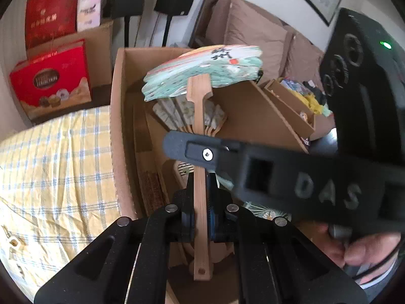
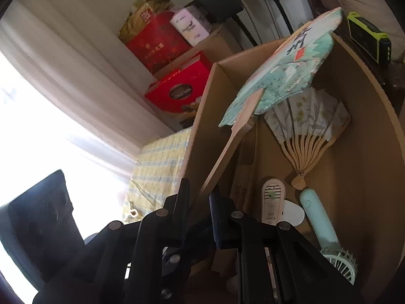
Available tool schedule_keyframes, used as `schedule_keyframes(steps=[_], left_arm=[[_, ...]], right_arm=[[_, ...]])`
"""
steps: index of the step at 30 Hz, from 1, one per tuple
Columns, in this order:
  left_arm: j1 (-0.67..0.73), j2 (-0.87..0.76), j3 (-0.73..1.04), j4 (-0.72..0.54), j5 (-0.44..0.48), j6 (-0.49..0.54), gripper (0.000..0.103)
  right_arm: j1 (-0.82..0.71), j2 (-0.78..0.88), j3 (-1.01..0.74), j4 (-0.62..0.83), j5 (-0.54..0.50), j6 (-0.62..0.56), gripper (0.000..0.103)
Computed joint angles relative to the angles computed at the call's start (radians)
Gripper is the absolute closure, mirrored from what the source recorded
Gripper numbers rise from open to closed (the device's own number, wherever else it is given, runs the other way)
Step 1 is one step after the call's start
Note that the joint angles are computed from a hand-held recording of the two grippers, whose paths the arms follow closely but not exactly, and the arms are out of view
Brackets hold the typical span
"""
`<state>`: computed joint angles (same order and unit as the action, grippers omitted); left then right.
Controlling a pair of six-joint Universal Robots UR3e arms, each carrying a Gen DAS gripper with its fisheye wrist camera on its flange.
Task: Organize objects
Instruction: 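Lift the round paper fan with the right gripper and carry it over the box, then lower the round paper fan into the box and open the right gripper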
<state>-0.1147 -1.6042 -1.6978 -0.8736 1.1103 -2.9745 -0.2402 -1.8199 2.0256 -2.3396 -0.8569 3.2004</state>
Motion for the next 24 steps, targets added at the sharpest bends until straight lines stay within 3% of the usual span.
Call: schedule_keyframes(steps=[11, 16, 18, 20, 22, 24], left_arm=[[-0.033, -0.012, 0.003, -0.024, 0.047, 0.02, 0.092], [-0.011, 0.027, -0.028, -0.041, 0.011, 0.021, 0.074], [0.0, 0.037, -0.027, -0.068, -0.003, 0.031, 0.072], [-0.013, 0.053, -0.025, -0.07, 0.035, 0.033, 0.065], [-0.011, 0.074, -0.033, -0.069, 0.042, 0.042, 0.058], [0.004, 0.089, -0.033, -0.086, 0.025, 0.047, 0.055]], right_arm=[[-0.041, -0.026, 0.061, 0.056, 0.015, -0.046, 0.086], [-0.057, -0.062, 0.059, 0.13, -0.058, -0.068, 0.083], [-0.065, -0.067, 0.057, 0.149, -0.067, -0.072, 0.077], [-0.032, -0.057, 0.037, 0.126, -0.147, -0.038, 0.073], [0.014, -0.052, 0.019, 0.086, -0.249, -0.003, 0.062], [0.021, -0.058, 0.016, 0.085, -0.269, 0.001, 0.053]])
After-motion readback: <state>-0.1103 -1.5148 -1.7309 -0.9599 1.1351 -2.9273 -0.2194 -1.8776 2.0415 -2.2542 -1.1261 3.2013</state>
